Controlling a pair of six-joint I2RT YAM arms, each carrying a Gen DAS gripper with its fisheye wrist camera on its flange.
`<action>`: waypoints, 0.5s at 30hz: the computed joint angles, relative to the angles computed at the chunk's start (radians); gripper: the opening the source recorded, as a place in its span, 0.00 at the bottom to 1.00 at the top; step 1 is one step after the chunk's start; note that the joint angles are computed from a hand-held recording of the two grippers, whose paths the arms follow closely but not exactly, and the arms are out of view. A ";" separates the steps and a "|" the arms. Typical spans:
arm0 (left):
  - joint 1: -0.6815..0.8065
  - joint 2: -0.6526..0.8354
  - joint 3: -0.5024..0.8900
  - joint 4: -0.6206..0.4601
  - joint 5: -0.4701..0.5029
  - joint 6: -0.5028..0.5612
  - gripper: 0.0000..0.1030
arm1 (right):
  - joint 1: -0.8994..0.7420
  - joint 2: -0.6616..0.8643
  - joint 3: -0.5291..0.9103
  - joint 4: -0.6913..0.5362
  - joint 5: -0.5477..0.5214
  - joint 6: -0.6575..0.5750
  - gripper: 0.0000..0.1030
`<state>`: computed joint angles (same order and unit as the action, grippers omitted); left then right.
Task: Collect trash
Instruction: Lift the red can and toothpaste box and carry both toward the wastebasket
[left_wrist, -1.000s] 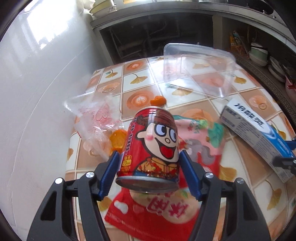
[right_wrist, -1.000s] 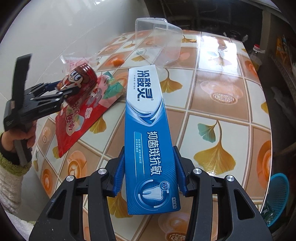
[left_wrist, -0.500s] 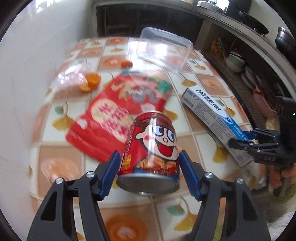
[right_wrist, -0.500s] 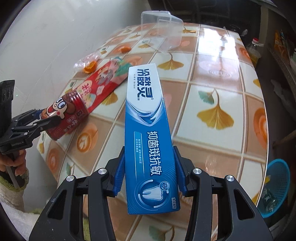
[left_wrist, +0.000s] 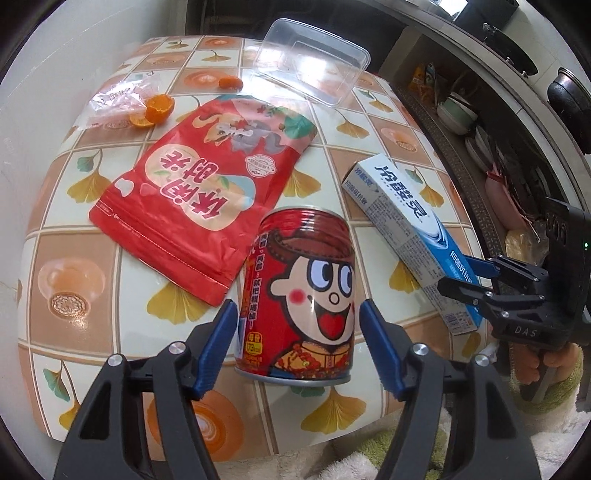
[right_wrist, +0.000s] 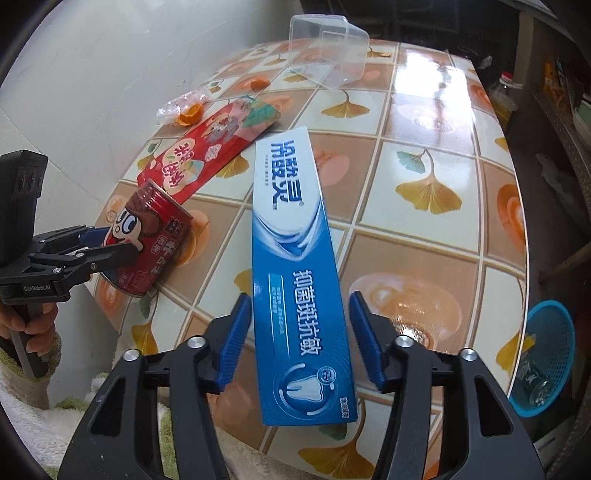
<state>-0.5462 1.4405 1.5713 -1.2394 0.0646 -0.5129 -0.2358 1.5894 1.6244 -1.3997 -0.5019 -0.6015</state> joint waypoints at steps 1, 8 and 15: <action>0.006 0.008 0.005 -0.001 0.006 0.005 0.67 | 0.003 0.003 0.005 0.002 -0.003 -0.001 0.59; 0.035 0.060 0.030 0.003 0.022 0.020 0.67 | 0.052 0.049 0.036 0.036 0.000 0.044 0.61; 0.036 0.085 0.019 0.021 0.025 0.027 0.67 | 0.092 0.083 0.057 0.056 0.010 0.070 0.61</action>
